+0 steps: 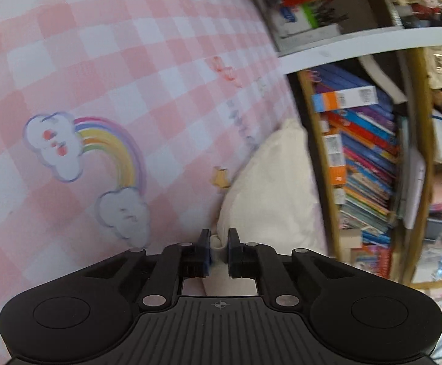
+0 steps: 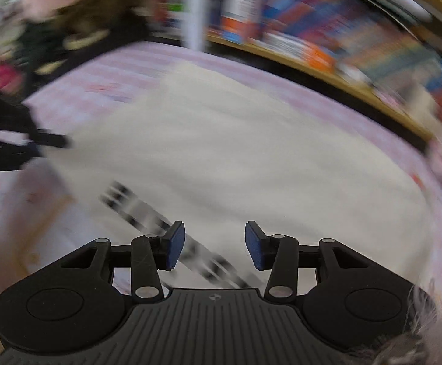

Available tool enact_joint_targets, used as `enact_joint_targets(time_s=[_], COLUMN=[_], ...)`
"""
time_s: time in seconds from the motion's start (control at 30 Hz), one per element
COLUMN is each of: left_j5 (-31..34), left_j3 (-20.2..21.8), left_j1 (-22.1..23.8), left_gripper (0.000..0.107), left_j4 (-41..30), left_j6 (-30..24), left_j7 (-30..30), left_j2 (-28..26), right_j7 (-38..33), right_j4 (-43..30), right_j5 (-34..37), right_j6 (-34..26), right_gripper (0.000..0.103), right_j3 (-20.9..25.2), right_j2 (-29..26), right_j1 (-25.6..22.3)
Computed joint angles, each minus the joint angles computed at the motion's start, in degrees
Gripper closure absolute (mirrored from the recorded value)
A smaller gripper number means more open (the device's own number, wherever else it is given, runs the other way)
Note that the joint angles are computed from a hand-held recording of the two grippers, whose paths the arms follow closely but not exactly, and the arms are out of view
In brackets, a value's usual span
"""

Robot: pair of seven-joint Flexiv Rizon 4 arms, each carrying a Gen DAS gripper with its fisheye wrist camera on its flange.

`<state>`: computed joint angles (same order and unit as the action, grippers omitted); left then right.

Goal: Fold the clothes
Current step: 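Grasp the folded edge with the left gripper while the right gripper grasps it, fold over, then grasp the shirt edge with the left gripper while the right gripper grasps beside it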

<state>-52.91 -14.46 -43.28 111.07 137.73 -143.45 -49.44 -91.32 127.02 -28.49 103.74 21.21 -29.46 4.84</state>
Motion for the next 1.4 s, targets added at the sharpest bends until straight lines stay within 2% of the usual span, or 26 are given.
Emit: enact_joint_targets(time_s=[0.07, 0.13, 0.23, 0.33, 0.43, 0.47, 0.5, 0.53, 0.6, 0.67, 0.9, 0.97, 1.03, 1.07, 1.1, 1.13, 1.23, 1.3, 1.4], left_j5=[0.94, 0.86, 1.75, 4.76, 9.25, 10.33, 11.42, 12.68, 13.80, 14.17, 27.36, 28.96, 30.05, 30.19, 30.04, 29.67, 27.89, 26.78, 26.48], left_j3=[0.58, 1.04, 1.26, 0.99, 0.57, 0.38, 0.22, -0.22, -0.88, -0.80, -2.67, -2.73, -2.83, -2.83, -2.80, -2.68, -2.04, -1.58, -1.42], left_j1=[-0.02, -0.23, 0.01, 1.08, 2.72, 3.29, 3.84, 4.71, 5.91, 6.23, 12.20, 12.66, 13.00, 13.02, 12.94, 12.74, 11.82, 11.20, 11.06], left_gripper=[0.098, 0.098, 0.098, 0.098, 0.096, 0.093, 0.084, 0.077, 0.042, 0.039, 0.036, 0.036, 0.036, 0.036, 0.036, 0.036, 0.039, 0.045, 0.055], left_j4=[-0.49, -1.20, -1.99, -2.17, -1.33, -0.82, -0.32, 0.39, 1.84, 2.71, 0.11, -0.97, -1.89, -2.02, -1.92, -1.81, -1.41, -1.21, -1.25], left_j6=[-0.62, -1.99, -3.15, -2.91, -2.14, -2.16, -2.19, -1.76, -0.05, 1.31, 2.76, 2.51, 2.12, 2.07, 2.11, 2.19, 1.96, 1.31, -0.04], left_j7=[1.90, 4.46, 6.32, 5.37, 3.32, 2.53, 1.72, -0.10, -4.63, -7.55, -16.95, -17.51, -17.83, -17.99, -18.16, -18.24, -17.78, -16.94, -16.09], left_j2=[0.61, 1.16, 1.50, 1.41, 1.37, 1.51, 1.65, 1.68, 1.42, 1.01, -3.32, -4.16, -4.85, -5.02, -5.07, -5.09, -4.86, -4.54, -4.38], right_j7=[-1.85, -3.63, -8.06, -11.71, -12.63, -12.36, -11.65, -12.06, -12.21, -12.02, -11.74, -11.96, -13.23, -13.95, -14.68, -15.29, -16.42, -16.22, -13.98], right_j4=[-1.82, -4.03, -5.89, -6.80, -7.09, -7.13, -7.18, -7.43, -7.94, -7.87, -7.83, -8.52, -9.73, -10.06, -10.24, -10.31, -10.82, -11.51, -13.59], right_j5=[-3.58, -7.53, -9.71, -9.50, -6.91, -5.71, -5.40, -4.53, -4.50, -3.81, -3.62, -2.89, -1.23, -0.27, 0.65, 1.50, 4.23, 6.45, 9.87], right_j6=[-0.43, -2.89, -5.15, -5.48, -3.75, -2.92, -2.40, -2.66, -3.23, -2.85, -5.23, -8.03, -11.74, -12.61, -13.08, -13.25, -14.23, -14.84, -16.04], right_gripper=[0.063, 0.064, 0.064, 0.064, 0.067, 0.084, 0.094, 0.097, 0.098, 0.098, 0.098, 0.097, 0.086, 0.073, 0.068, 0.068, 0.067, 0.062, 0.053], right_j3=[4.91, 12.06, 16.60, 15.45, 10.43, 7.99, 6.03, 5.93, 7.69, 7.79, 11.70, 15.01, 20.81, 22.88, 24.43, 25.24, 26.60, 26.37, 22.66], right_j2=[-2.18, -5.18, -7.68, -7.97, -7.00, -6.53, -6.25, -6.31, -6.96, -6.68, -6.83, -7.61, -9.49, -10.17, -10.62, -10.70, -10.53, -10.23, -9.16], right_j1=[-2.55, -7.06, -7.57, -3.72, 2.56, 5.17, 6.97, 7.17, 5.16, 4.78, 0.77, -1.88, -6.47, -8.10, -9.37, -10.10, -11.47, -11.54, -8.62])
